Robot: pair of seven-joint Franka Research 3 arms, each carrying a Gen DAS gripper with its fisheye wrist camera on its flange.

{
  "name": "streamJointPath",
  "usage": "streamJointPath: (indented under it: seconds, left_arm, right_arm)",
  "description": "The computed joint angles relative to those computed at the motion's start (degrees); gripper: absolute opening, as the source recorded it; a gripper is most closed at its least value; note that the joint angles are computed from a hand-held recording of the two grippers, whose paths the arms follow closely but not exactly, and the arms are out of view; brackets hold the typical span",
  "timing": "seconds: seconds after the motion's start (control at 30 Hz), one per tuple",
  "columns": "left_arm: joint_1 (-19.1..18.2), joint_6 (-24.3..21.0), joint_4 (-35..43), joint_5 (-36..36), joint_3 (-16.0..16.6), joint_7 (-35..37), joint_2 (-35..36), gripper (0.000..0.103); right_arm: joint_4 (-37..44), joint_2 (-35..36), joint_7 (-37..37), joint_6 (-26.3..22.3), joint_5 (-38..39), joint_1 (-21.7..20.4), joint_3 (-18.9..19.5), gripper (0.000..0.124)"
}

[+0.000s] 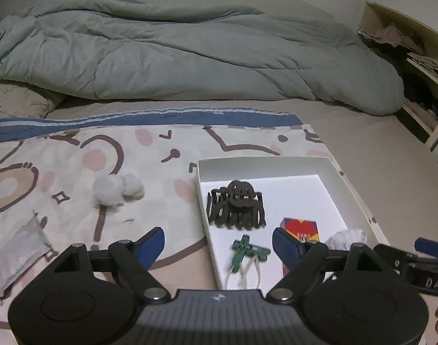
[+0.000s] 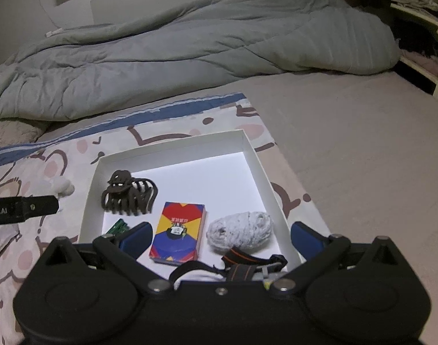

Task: Organize objects
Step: 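Open both tools and withdraw them from the white box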

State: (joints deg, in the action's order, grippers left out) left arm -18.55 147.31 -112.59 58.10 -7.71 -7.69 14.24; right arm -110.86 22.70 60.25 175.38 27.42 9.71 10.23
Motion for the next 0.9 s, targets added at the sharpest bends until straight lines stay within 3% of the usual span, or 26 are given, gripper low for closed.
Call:
streamJointPath:
  seconds: [0.3, 0.5, 0.77, 0.9]
  left_arm:
    - [-1.0, -6.5, -4.3, -0.5, -2.4, 1.6, -4.8, 0.101]
    - [-0.2, -5.8, -6.8, 1.0, -3.0, -1.0, -6.2, 0.102]
    - [0.4, -5.6, -7.8, 2.6, -3.2, -2.9, -6.7, 0.102]
    - [0.7, -5.5, -8.1, 2.8, -3.4, -3.6, -6.9, 0.103]
  right_arm:
    - [-5.3, -4.3, -5.5, 2.8, 5.6, -3.2, 5.3, 0.103]
    - [-7.4, -5.9, -6.5, 4.2, 6.8, -1.6, 4.5, 0.103]
    - [-8.4, -6.1, -2.6, 5.3, 3.5, 1.9, 1.1, 0.103]
    - [-8.3, -6.0, -1.6, 5.6, 2.6, 1.5, 1.7, 0.103]
